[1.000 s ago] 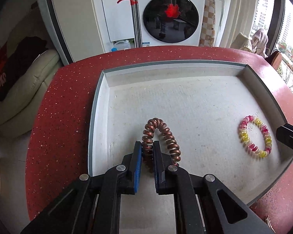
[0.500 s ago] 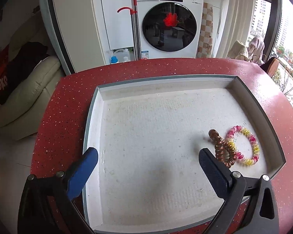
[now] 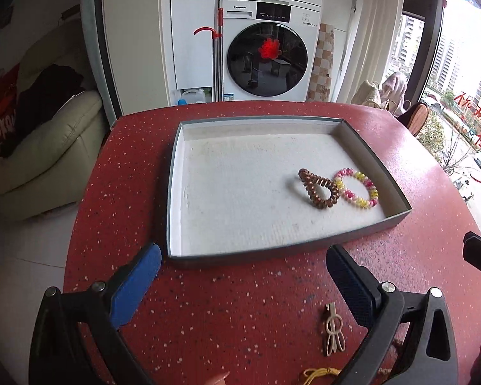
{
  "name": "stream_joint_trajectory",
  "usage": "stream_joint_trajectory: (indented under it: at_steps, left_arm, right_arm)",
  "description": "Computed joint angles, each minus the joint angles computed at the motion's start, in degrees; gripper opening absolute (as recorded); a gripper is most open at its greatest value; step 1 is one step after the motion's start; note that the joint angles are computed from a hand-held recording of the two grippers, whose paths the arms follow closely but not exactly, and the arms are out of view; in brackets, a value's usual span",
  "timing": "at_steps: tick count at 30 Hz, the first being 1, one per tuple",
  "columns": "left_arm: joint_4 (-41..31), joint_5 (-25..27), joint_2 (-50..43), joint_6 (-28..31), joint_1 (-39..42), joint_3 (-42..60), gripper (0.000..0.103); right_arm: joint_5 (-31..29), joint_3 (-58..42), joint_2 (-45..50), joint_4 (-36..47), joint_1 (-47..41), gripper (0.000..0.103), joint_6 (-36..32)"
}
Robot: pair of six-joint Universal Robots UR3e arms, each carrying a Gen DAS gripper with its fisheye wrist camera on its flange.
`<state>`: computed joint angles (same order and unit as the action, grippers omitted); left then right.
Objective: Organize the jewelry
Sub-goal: 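Withdraw both tools from the tray toward the remaining jewelry, then grasp the black claw hair clip with the left tool while the right tool grasps the green bangle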
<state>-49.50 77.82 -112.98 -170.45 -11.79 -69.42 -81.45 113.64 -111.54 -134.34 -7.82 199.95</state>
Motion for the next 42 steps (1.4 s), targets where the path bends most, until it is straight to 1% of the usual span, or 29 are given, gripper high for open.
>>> stream_joint_trajectory:
  at_steps: [2,4,6,8,9,12,15,19,22,25,27,32,34,42]
  left_arm:
    - [1.23,-1.77,5.55,1.39,1.52,-7.93,0.103]
    - [2.12,-2.41,10.49,2.29,2.80,-14.73,0.103]
    - [0.91,-4.50,14.92,3.67,4.64,-19.92,0.103]
    - [1.69,-4.28,19.42,2.72,5.60,-25.67,0.103]
    - [2.77,-3.88,21.58,1.85,5.92,-28.58,0.103]
    - [3.40,-5.40,26.63,1.81,7.65,-34.63,0.103]
    - [2.00,-7.34,30.69,3.11,8.89,-38.99,0.103]
    - [1.82,-7.05,34.38,4.34,8.60,-43.73,0.103]
    - [3.06,-5.15,35.01,3.88,7.18,-45.54,0.103]
    - [4.14,-2.96,34.93,2.83,5.30,-46.39,0.103]
    - [4.89,-1.97,34.83,2.58,4.34,-46.74,0.103]
    - [6.03,-1.29,34.35,2.30,3.79,-47.14,0.103]
    - [6.05,-1.22,33.75,2.26,3.63,-46.78,0.103]
    - [7.34,0.34,31.12,2.34,1.16,-45.33,0.103]
  right_arm:
    - [0.29,2.35,-3.40,0.62,-0.02,0.090,0.62]
    - [1.00,4.19,-6.78,2.46,-0.27,0.090,0.71]
    - [3.17,5.06,-9.80,6.29,-1.11,0.090,-0.39]
    - [4.21,5.92,-12.67,10.15,-0.79,0.090,-0.96]
    - [2.99,6.14,-13.40,11.16,0.37,0.090,-0.37]
    - [-1.28,7.29,-15.32,13.22,4.47,0.090,2.20]
    - [-3.28,9.39,-18.08,14.89,7.30,0.090,5.48]
    - [-6.38,11.70,-19.78,16.50,11.94,0.090,9.32]
    - [-11.26,11.79,-17.93,17.37,17.32,0.090,12.58]
    - [-14.26,11.92,-16.32,17.52,21.10,0.090,15.12]
    - [-15.32,12.03,-15.64,17.30,22.68,0.090,15.96]
    - [-17.10,11.65,-12.78,16.64,25.63,0.091,16.93]
    - [-18.70,11.05,-11.22,16.36,27.36,0.091,17.58]
    - [-21.39,9.16,-8.06,17.05,30.24,0.091,18.41]
